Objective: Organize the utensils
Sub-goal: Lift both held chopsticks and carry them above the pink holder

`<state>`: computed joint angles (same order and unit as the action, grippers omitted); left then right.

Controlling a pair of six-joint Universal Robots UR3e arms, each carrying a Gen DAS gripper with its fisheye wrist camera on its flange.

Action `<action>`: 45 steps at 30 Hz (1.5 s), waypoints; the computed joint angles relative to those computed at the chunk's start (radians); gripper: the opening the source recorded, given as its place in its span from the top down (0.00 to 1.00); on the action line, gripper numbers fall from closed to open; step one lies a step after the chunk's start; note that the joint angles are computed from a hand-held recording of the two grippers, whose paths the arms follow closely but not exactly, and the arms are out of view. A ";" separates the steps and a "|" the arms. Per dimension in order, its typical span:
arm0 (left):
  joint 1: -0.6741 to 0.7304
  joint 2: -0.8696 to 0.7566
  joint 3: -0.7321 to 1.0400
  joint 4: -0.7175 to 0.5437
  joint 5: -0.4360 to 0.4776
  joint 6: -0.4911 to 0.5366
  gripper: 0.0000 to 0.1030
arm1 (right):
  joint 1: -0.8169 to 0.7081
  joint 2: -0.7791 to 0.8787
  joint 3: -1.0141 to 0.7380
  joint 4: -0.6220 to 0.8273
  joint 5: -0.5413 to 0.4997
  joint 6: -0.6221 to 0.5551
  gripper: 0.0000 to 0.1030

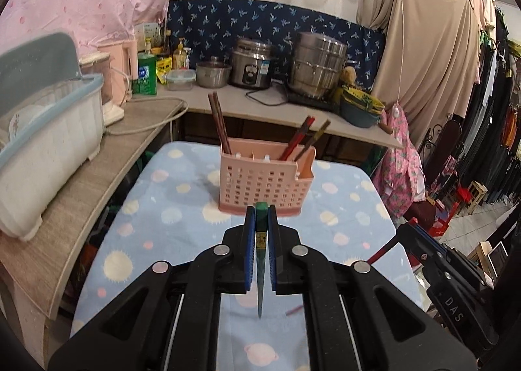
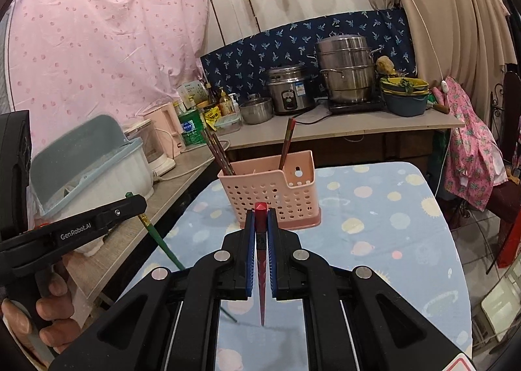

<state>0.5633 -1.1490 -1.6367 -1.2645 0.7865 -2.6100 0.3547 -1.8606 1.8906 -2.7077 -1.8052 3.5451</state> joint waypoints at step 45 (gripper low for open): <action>-0.428 -1.157 1.375 0.145 0.359 -0.455 0.93 | -0.276 0.855 -1.108 0.219 0.200 -0.103 0.92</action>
<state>0.1351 -2.3062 -0.2619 -1.1200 1.1454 -3.0654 0.0786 -1.0057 0.7824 -2.4888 -1.6051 3.4420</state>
